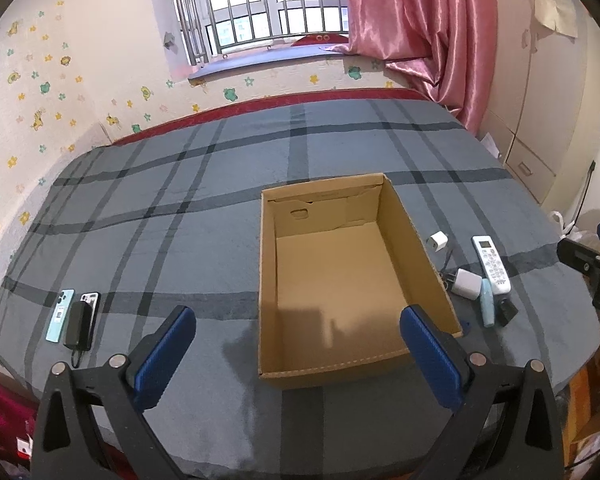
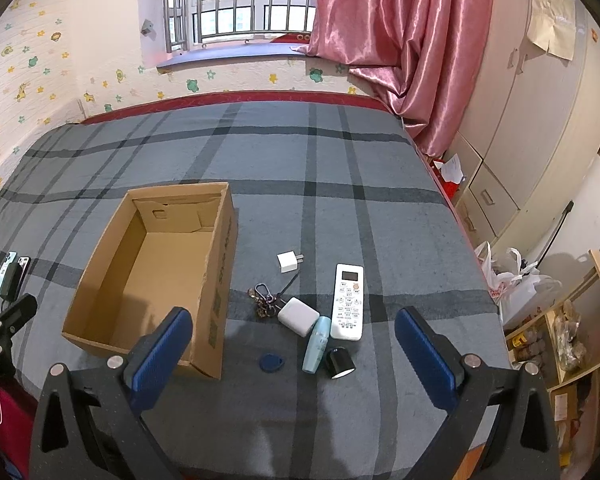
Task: Organize rigid objects
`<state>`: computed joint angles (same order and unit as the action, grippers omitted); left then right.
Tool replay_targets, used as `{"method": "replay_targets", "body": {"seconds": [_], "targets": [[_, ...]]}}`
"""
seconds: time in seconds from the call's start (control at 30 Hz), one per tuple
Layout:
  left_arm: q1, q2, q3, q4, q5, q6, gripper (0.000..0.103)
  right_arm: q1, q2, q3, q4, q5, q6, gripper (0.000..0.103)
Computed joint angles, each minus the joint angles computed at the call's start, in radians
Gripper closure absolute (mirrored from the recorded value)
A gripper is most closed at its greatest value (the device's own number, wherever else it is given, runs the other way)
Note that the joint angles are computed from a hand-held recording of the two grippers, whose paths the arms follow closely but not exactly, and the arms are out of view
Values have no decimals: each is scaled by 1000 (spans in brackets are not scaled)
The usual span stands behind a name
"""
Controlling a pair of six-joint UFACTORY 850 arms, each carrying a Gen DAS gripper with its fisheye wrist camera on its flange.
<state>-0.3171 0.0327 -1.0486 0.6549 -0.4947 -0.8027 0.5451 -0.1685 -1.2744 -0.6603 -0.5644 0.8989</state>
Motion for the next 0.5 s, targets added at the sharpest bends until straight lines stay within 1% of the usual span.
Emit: {"method": "replay_targets", "body": {"seconds": [0.17,0.27,0.4,0.5], "targets": [[11,-13,-11,5,16,5,0,-9,-16,-18,7,0,-6,0],[24,-24,-14,-6,52,32,0,-14,-24,-23,11,1,-11,0],[39,-60,-37,8,65,52,0,-20,-39,-33,24,-3,-25,0],[60,-94,-52,-24,87,94,0,-26,-48,-38,30,-5,-30,0]]}}
